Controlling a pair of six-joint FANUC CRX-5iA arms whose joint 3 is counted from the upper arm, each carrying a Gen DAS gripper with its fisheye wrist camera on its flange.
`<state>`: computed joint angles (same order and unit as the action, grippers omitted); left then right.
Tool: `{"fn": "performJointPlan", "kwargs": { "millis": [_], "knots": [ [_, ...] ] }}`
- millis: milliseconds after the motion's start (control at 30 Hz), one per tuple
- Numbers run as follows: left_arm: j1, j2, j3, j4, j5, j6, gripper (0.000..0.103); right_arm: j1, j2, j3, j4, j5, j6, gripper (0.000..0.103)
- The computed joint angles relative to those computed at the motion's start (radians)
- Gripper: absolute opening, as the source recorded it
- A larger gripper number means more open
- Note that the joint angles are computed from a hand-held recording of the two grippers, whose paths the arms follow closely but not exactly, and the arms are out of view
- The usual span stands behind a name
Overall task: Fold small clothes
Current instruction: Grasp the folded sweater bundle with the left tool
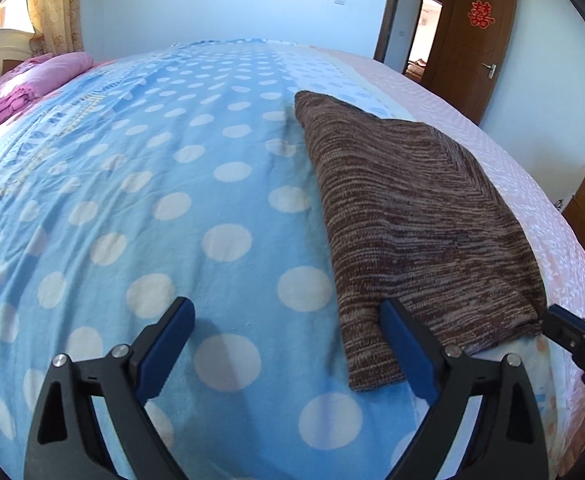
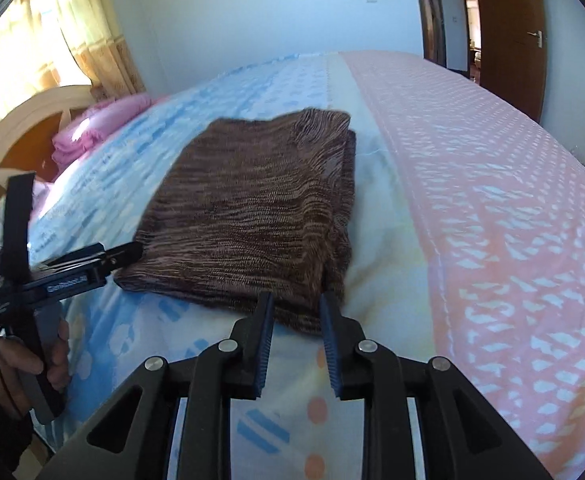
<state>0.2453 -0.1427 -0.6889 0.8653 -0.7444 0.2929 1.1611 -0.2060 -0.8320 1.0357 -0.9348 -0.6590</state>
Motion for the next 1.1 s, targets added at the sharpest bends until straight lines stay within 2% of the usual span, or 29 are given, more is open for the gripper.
{"fn": "performJointPlan", "kwargs": {
  "millis": [100,167,233,300,367,400,433,467,567,767,900,1000,1100],
  "knots": [
    [-0.010,-0.025,-0.005,-0.021,0.032,0.022,0.096,0.065,-0.019,-0.009,0.004,-0.092,-0.031,0.025],
    [-0.017,-0.040,-0.007,-0.025,0.041,0.024,0.096,0.092,-0.020,-0.004,-0.003,-0.143,-0.036,0.029],
    [-0.020,-0.054,-0.011,-0.012,0.046,0.012,0.096,0.104,-0.022,0.001,-0.010,-0.180,-0.034,0.053],
    [-0.029,-0.065,-0.009,-0.009,0.058,0.010,0.096,0.104,-0.026,0.001,-0.001,-0.206,-0.048,0.062],
    [-0.035,-0.071,-0.004,-0.008,0.060,0.007,0.096,0.085,-0.031,-0.006,0.021,-0.206,-0.066,0.063],
    [-0.037,-0.073,-0.003,-0.004,0.056,0.002,0.096,0.077,-0.032,-0.005,0.023,-0.207,-0.071,0.067],
    [-0.035,-0.073,-0.003,0.007,0.046,-0.009,0.096,0.062,-0.032,-0.005,0.024,-0.198,-0.075,0.076],
    [-0.029,-0.066,0.003,0.014,0.020,-0.016,0.097,0.050,-0.033,-0.007,0.026,-0.185,-0.084,0.078],
    [0.004,-0.023,0.038,0.015,-0.109,0.004,0.099,0.009,-0.050,-0.028,0.044,-0.108,-0.113,0.079],
    [0.001,0.044,0.095,0.014,-0.180,0.068,0.099,-0.025,-0.062,-0.045,0.050,-0.055,-0.124,0.079],
    [-0.029,0.096,0.143,0.071,-0.199,0.095,0.099,-0.082,-0.074,-0.043,0.080,-0.025,-0.087,0.079],
    [-0.085,0.127,0.189,0.096,-0.168,0.101,0.099,-0.165,-0.071,-0.031,0.132,0.016,-0.046,0.079],
    [-0.149,0.172,0.250,0.082,-0.104,0.140,0.099,-0.304,-0.060,-0.021,0.195,0.154,-0.017,0.079]
  ]
}}
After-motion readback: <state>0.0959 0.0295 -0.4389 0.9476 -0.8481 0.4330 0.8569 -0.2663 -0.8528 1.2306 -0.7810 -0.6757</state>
